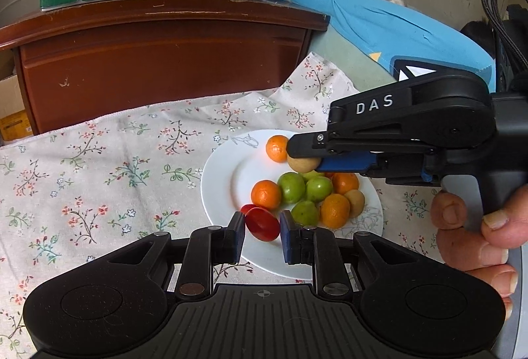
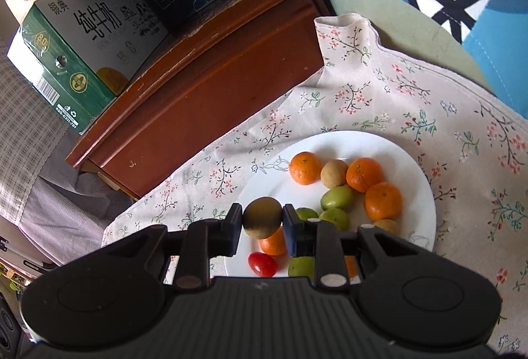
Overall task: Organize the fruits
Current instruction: 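Carry the cherry tomato and the brown fruit over the plate, then open both grippers to release the tomato and brown fruit onto the plate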
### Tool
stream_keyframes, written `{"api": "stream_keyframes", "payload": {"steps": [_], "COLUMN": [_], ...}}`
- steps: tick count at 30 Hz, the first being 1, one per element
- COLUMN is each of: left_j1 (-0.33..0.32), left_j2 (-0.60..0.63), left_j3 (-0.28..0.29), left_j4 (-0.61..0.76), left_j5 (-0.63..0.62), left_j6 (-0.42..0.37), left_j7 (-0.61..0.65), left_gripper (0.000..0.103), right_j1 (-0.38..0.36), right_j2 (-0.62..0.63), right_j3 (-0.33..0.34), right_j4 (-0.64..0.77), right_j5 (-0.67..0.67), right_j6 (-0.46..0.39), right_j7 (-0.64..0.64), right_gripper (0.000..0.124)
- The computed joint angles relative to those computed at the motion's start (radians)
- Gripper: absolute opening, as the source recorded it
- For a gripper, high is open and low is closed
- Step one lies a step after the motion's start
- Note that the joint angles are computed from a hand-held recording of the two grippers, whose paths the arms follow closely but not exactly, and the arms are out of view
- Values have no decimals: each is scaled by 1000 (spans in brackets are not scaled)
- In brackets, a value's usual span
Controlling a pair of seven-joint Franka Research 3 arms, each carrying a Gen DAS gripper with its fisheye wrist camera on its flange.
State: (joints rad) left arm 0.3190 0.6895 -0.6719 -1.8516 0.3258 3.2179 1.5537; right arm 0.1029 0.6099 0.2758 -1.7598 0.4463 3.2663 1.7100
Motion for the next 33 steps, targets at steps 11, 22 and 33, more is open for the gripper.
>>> {"api": "stream_keyframes", "payload": {"steps": [11,22,33], "left_j1": [-116,-194,-369], "left_j2": [12,11,-121], "left_j3": [90,164,390], "left_j4": [62,94,22], "left_j5": [-48,-101,-75], "left_j6": [-52,-78,-41], "left_j7": [11,19,-104], "left_gripper": [20,23,80], "right_j1": [123,204,225], "right_j2": [66,95,40], "right_j3": [-164,-272,-295], "right_j4": [110,155,103], "right_j5": [-32,-76,-85], "right_j6": [-80,-126,-102], "right_j7": [9,55,81], "right_gripper": [27,29,38]}}
